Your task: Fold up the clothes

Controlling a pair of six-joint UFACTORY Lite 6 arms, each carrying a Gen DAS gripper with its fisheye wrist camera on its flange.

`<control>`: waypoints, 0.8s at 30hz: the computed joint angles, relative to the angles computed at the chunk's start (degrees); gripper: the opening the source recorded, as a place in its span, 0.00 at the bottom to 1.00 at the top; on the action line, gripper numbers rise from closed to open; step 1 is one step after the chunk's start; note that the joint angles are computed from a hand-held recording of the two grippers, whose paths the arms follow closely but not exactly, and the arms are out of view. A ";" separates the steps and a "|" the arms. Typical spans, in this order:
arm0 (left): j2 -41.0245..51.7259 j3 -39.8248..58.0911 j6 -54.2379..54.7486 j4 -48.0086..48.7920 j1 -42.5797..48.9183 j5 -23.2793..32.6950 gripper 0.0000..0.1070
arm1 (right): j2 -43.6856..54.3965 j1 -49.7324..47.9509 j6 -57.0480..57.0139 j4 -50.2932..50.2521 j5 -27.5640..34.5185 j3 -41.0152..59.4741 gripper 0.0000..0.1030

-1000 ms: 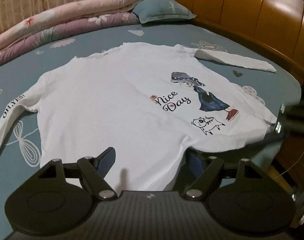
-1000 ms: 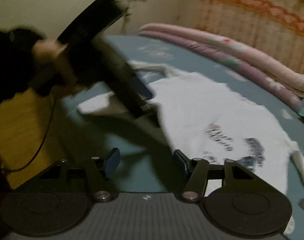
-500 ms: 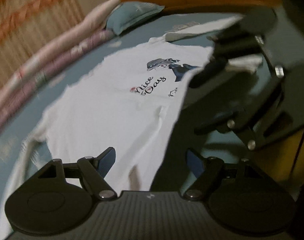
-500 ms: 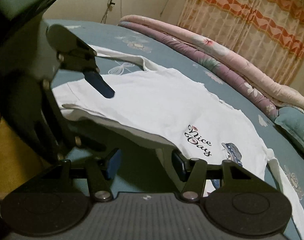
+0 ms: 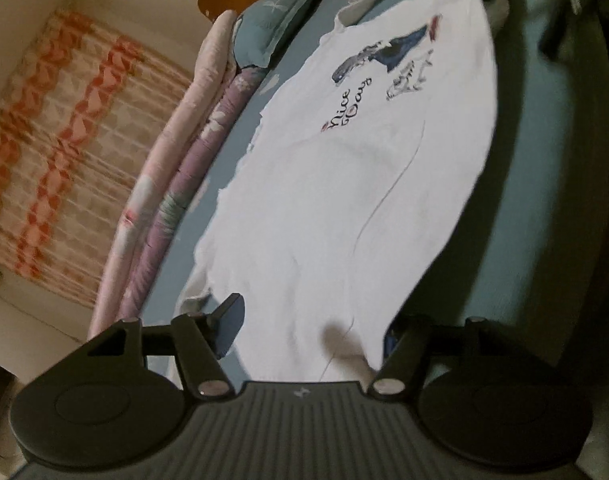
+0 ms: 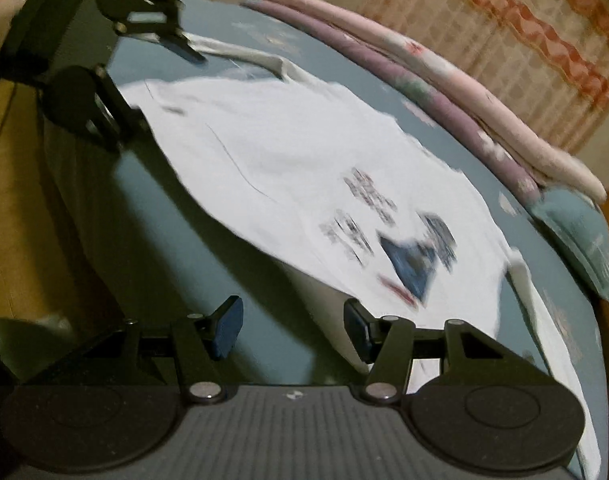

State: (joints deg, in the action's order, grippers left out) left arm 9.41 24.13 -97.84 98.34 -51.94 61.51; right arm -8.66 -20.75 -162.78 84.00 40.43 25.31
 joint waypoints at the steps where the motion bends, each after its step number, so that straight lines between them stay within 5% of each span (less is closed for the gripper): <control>1: 0.60 0.12 0.81 -0.23 -0.83 0.57 0.53 | 0.72 -1.74 0.95 -1.13 0.29 0.91 0.59; 2: 0.62 0.32 1.85 -0.11 -0.92 -0.03 0.44 | 1.70 -3.07 1.80 -1.45 0.51 1.93 0.59; 4: -1.43 0.65 4.12 -0.57 0.36 -4.66 0.10 | 3.71 -5.55 3.66 -2.08 0.85 4.09 0.59; 6: -4.39 0.58 6.75 -2.49 1.53 -9.52 0.06 | 5.41 -7.84 5.95 -3.36 1.71 5.95 0.59; 11: -19.93 -3.86 17.52 -14.77 4.44 -20.27 0.08 | 10.55 -11.37 14.54 -7.63 4.84 13.23 0.59; 17: -49.29 -9.06 49.55 -50.28 21.32 -34.44 0.22 | 23.69 -12.59 34.65 -12.34 9.25 30.49 0.59; 19: -51.92 -9.27 52.76 -54.13 29.58 -37.87 0.35 | 29.30 -11.93 39.72 -12.67 8.77 36.37 0.59; 24: -38.99 -6.23 50.22 -52.17 51.56 -56.54 0.38 | 39.64 -9.61 48.88 -13.61 6.31 46.17 0.59</control>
